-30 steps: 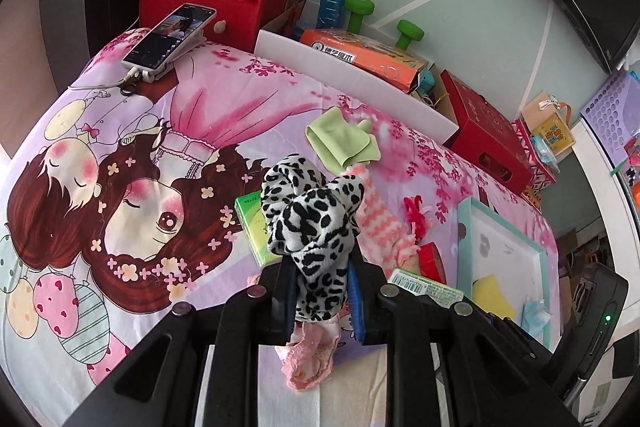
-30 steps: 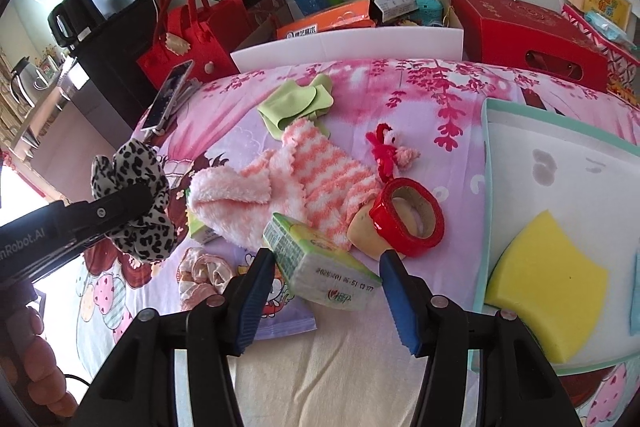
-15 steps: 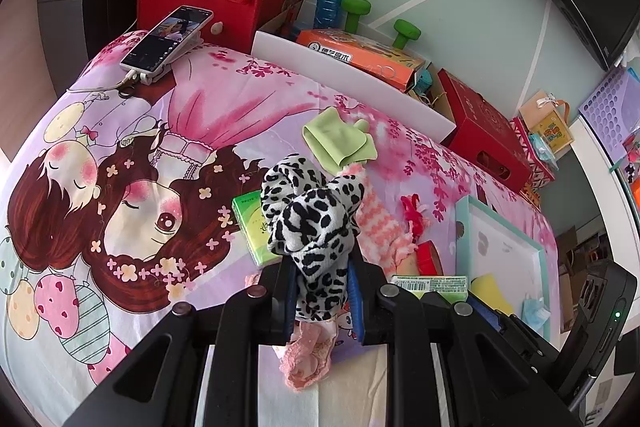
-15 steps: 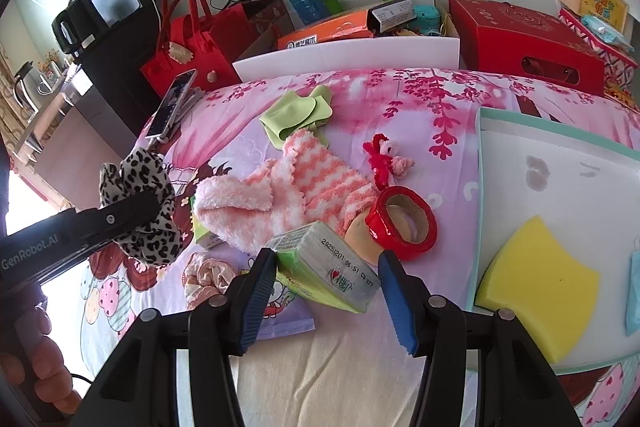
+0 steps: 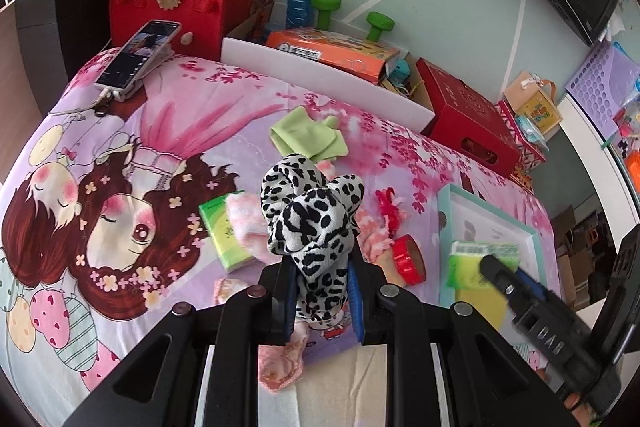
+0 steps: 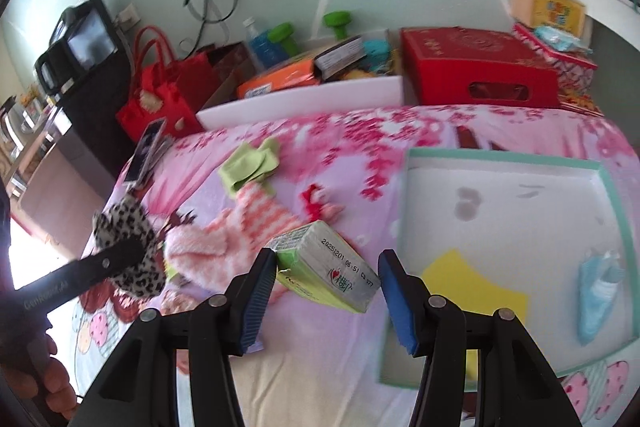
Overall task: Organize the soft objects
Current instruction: 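Lift the scrunchie with the left tool while the right tool grasps and lifts the green tissue pack, then lower the scrunchie and tissue pack into the white tray and open both tools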
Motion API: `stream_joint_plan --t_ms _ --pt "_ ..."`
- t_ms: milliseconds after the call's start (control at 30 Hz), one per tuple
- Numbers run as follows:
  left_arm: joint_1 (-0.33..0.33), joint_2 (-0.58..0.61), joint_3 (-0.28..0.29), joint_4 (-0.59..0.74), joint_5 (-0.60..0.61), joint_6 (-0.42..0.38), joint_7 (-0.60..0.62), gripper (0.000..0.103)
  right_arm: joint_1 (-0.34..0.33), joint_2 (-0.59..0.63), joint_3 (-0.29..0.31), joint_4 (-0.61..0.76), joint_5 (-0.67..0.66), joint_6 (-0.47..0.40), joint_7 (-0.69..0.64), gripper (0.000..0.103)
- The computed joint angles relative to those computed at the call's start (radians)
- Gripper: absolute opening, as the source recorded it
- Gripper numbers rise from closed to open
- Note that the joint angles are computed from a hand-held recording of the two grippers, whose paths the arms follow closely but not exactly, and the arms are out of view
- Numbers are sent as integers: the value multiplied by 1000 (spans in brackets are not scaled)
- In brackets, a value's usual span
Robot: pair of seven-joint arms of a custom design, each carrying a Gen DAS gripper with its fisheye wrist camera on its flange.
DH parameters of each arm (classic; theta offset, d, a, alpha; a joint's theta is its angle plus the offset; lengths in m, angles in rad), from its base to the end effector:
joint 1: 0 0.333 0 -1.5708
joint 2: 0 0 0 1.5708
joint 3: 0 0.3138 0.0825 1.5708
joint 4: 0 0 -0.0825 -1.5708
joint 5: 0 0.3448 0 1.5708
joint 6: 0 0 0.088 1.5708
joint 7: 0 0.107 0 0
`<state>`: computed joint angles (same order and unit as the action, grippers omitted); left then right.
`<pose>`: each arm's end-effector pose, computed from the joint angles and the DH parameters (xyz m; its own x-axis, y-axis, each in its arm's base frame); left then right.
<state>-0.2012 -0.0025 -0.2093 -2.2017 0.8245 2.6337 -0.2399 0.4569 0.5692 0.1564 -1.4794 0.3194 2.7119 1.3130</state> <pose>0.4780 -0.2280 0.4445 0.5707 -0.7523 0.3293 -0.5466 -0.6473 -0.5313 0.6070 0.3814 0.4385 0.5898 -0.7810 -0.2055 -0.6925 -0.3582 -0.6262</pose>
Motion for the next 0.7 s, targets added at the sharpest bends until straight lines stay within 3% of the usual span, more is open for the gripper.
stream_joint_plan --t_ms 300,467,700 --pt "-36 143 3 172 -143 -7 222 22 -23 26 -100 45 -63 19 167 56" --pt "-78 254 15 357 -187 -82 373 22 -28 41 -154 59 -124 29 267 56" --pt "-134 476 42 649 -266 -78 566 23 -29 74 -230 91 -225 -2 424 56"
